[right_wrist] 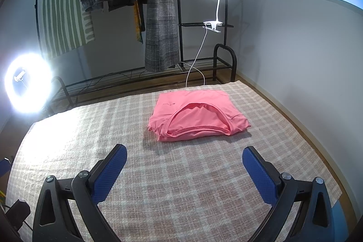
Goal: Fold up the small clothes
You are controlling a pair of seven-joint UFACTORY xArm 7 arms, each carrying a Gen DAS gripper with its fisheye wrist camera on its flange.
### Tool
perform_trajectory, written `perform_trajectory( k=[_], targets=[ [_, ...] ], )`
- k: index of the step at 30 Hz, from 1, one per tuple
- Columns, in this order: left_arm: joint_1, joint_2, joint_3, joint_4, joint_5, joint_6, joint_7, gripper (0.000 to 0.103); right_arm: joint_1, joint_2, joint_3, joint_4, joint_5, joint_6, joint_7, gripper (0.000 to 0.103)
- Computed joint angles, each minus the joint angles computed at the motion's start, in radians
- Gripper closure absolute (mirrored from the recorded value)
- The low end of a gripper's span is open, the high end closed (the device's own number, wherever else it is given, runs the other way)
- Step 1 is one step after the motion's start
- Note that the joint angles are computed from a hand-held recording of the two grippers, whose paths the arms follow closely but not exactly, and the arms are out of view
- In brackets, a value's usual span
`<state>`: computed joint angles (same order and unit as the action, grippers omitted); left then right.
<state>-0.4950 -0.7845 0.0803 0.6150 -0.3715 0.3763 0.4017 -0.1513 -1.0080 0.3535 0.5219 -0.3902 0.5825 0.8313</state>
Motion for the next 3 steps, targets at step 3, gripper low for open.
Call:
perform_trajectory(
  k=[3],
  targets=[
    [-0.001, -0.001, 0.002, -0.001, 0.003, 0.004, 0.003, 0.000, 0.004, 0.002, 0.001, -0.001, 0.001, -0.001, 0.001, 0.000]
  ],
)
